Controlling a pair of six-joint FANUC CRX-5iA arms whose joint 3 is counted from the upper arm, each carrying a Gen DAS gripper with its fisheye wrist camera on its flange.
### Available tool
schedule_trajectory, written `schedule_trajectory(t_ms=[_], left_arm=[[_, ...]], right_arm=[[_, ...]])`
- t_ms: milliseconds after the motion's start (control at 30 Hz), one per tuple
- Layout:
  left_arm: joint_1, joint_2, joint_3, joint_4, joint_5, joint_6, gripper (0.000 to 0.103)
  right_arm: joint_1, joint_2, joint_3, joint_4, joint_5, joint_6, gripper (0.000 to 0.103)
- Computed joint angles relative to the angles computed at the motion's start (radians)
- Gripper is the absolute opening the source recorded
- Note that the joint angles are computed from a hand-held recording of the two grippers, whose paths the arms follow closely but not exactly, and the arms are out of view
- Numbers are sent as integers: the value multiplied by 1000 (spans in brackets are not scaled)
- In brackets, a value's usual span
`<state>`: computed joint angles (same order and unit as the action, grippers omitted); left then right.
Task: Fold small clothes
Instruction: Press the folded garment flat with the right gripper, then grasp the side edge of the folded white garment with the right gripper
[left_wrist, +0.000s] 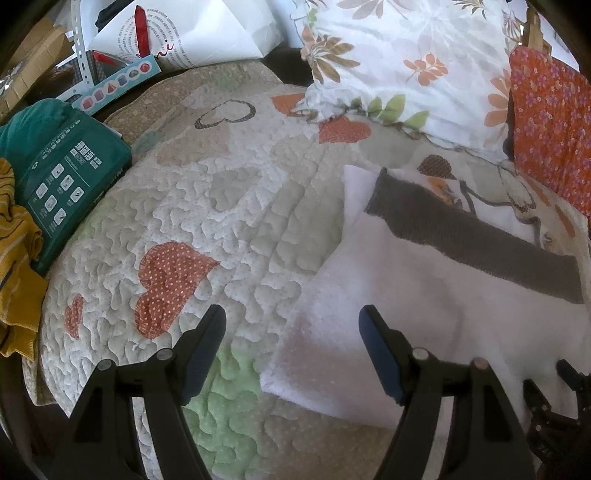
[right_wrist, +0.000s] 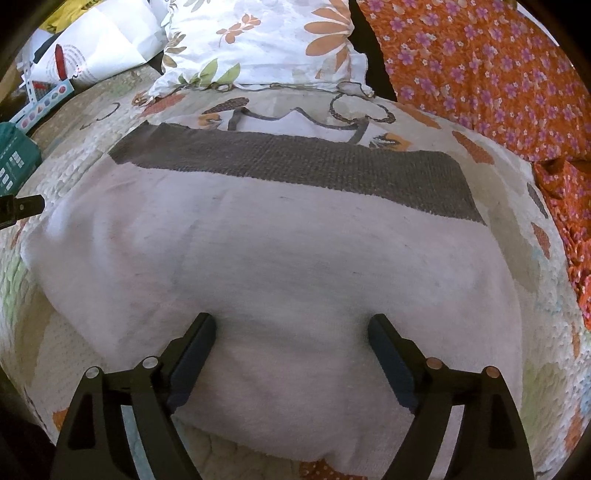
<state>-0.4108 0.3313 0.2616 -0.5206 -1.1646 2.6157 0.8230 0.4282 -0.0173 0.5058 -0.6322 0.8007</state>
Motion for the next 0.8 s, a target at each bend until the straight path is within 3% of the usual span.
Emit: schedule_trajectory(t_ms=[467, 800], left_arm=[[22, 2, -20, 31, 13, -12, 74], [107, -38, -132, 164, 92, -32, 74]], right_arm=[[0, -4, -24, 38, 26, -34, 92], [-1, -4, -22, 33, 25, -28, 92]])
